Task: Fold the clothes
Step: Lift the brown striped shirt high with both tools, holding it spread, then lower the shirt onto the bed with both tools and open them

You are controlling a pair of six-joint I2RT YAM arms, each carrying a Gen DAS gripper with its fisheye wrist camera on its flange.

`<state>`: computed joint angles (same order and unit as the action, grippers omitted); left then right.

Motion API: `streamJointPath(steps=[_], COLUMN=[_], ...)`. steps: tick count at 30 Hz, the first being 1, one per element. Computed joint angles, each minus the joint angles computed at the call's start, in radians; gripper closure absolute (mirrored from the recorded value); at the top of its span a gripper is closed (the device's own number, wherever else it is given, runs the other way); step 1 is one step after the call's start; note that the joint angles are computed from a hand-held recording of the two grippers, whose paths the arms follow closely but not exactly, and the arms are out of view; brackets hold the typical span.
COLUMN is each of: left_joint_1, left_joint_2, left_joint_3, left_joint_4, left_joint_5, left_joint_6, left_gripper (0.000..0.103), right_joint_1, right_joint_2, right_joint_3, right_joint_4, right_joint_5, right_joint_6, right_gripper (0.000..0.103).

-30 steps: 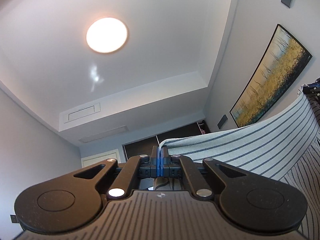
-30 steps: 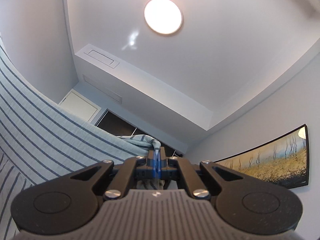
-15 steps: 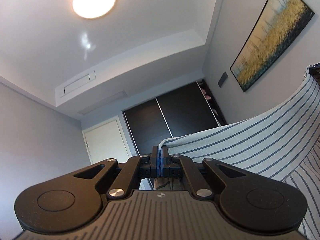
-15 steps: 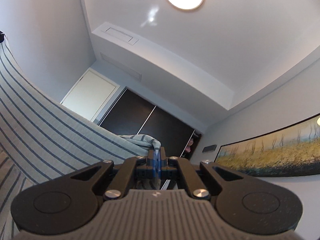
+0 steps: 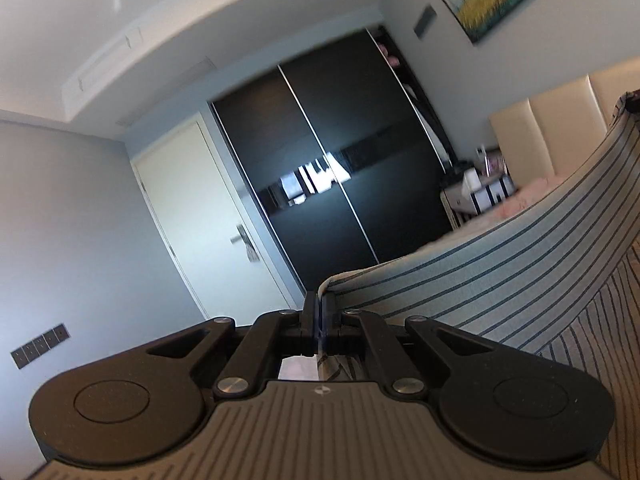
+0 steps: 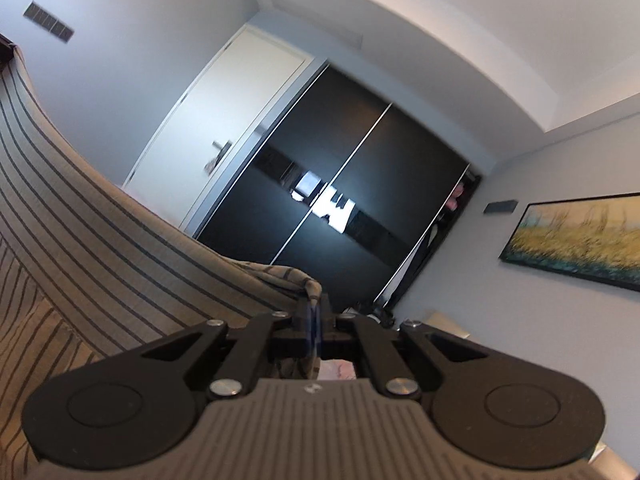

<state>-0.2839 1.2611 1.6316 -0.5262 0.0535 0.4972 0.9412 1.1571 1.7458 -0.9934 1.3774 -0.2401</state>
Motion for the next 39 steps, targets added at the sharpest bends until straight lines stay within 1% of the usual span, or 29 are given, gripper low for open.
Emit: streamJointPath(steps=[1,3,5,7,11,15,18,22,25,29,30,33,36,39], left_joint_1=[-0.005,-0.014,-0.019,-0.023,-0.039,-0.053,-0.061,-0.075,-0.076,-0.082,-0.080,-0.084,-0.084,-0.078], left_joint_2=[0.033,0.106,0.188,0.280,0.471,0.686,0.856,1.053,1.160,1.262,1.267,1.309,1.360,1.410], left_joint_3=[-0.007,-0.022,-0.022,-0.005,0.050,0.175,0.297,0.473,0.571,0.644,0.634,0.668,0.734,0.837], left_joint_4=[0.016,0.056,0.087,0.109,0.156,0.159,0.138,0.073,0.031,0.017,0.023,0.006,-0.022,-0.077], left_joint_5=[-0.012,-0.035,-0.055,-0.072,-0.108,-0.129,-0.142,-0.167,-0.178,-0.198,-0.197,-0.202,-0.201,-0.177], left_joint_6=[0.011,0.041,0.063,0.078,0.110,0.117,0.116,0.114,0.099,0.121,0.124,0.127,0.121,0.107], left_gripper=[0.103,0.103,0.103,0.103,0.103,0.103,0.103,0.103,0.103,0.103,0.103,0.103,0.103,0.102], right_joint_1=[-0.087,-0.250,-0.389,-0.517,-0.698,-0.825,-0.888,-0.928,-0.942,-0.972,-0.976,-0.980,-0.980,-0.979], right_joint_2=[-0.019,-0.035,-0.033,0.001,0.144,0.346,0.515,0.746,0.878,1.014,1.037,1.069,1.083,1.076], right_joint_3=[-0.067,-0.180,-0.286,-0.368,-0.459,-0.475,-0.453,-0.389,-0.338,-0.239,-0.219,-0.197,-0.191,-0.197], right_joint_4=[0.078,0.191,0.292,0.388,0.558,0.709,0.790,0.869,0.888,0.866,0.855,0.826,0.802,0.801], right_joint_5=[-0.086,-0.245,-0.374,-0.490,-0.646,-0.751,-0.807,-0.840,-0.853,-0.881,-0.888,-0.903,-0.916,-0.920], right_joint_6=[-0.041,-0.088,-0.118,-0.138,-0.157,-0.167,-0.151,-0.141,-0.123,-0.116,-0.113,-0.097,-0.080,-0.087], right_gripper=[0.101,0.101,0.101,0.101,0.101,0.101,0.101,0.101,0.100,0.100,0.100,0.100,0.099,0.099])
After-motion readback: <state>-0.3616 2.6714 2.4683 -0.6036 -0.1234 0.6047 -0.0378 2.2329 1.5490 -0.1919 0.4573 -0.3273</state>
